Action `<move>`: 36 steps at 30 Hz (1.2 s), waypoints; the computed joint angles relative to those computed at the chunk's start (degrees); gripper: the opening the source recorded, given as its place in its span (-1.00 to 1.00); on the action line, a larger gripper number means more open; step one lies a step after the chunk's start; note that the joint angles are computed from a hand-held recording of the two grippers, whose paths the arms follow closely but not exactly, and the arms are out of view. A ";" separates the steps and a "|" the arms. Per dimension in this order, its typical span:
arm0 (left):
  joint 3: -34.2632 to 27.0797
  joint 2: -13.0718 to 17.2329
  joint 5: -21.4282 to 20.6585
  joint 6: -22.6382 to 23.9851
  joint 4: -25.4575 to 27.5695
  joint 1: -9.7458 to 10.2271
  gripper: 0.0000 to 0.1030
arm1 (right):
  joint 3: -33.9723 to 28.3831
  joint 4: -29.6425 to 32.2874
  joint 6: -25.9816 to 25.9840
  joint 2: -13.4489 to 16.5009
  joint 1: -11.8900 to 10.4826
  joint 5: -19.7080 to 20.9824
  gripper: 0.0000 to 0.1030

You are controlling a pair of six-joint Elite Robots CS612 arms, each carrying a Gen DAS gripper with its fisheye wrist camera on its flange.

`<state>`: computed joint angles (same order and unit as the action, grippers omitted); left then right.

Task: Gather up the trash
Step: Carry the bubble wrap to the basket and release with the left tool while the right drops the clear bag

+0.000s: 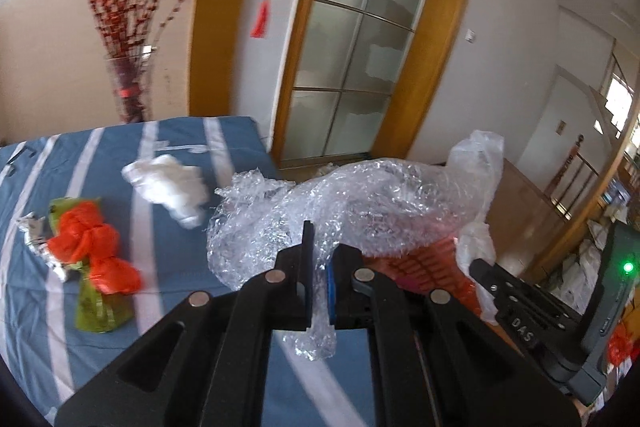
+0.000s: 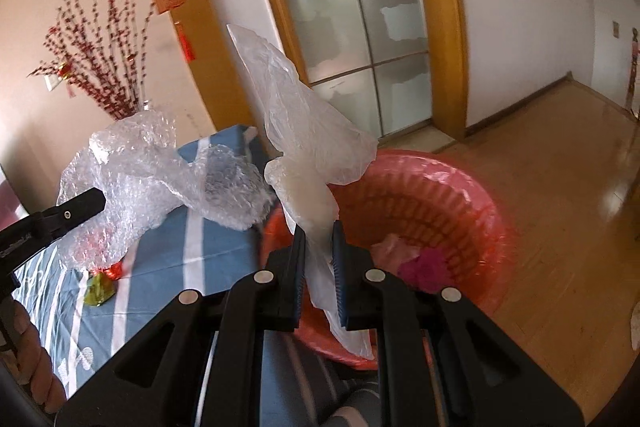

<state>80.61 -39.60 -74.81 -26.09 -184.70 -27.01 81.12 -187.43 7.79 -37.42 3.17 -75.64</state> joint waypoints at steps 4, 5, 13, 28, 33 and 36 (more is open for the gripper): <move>-2.56 1.40 -2.01 0.21 0.82 -0.38 -0.87 | -0.01 0.00 0.92 0.13 -0.73 -0.99 -0.74; -3.37 1.85 -2.81 0.14 1.08 -0.44 -0.87 | 0.09 -0.08 1.02 0.10 -0.90 -1.15 -0.74; -7.97 4.65 -7.61 -0.24 3.34 -0.38 -0.87 | -0.26 0.44 2.76 0.50 -2.01 -2.66 -0.74; -13.78 8.97 -14.73 2.19 8.55 -0.32 -0.47 | -1.76 2.55 3.70 1.53 -2.51 -3.46 -0.73; -12.69 8.70 -13.06 2.55 7.73 -0.36 -0.06 | -1.99 3.32 3.90 1.70 -2.50 -3.41 -0.53; -11.64 8.25 -11.87 2.34 7.30 -0.16 0.05 | -1.85 3.15 4.17 1.73 -2.56 -3.49 -0.29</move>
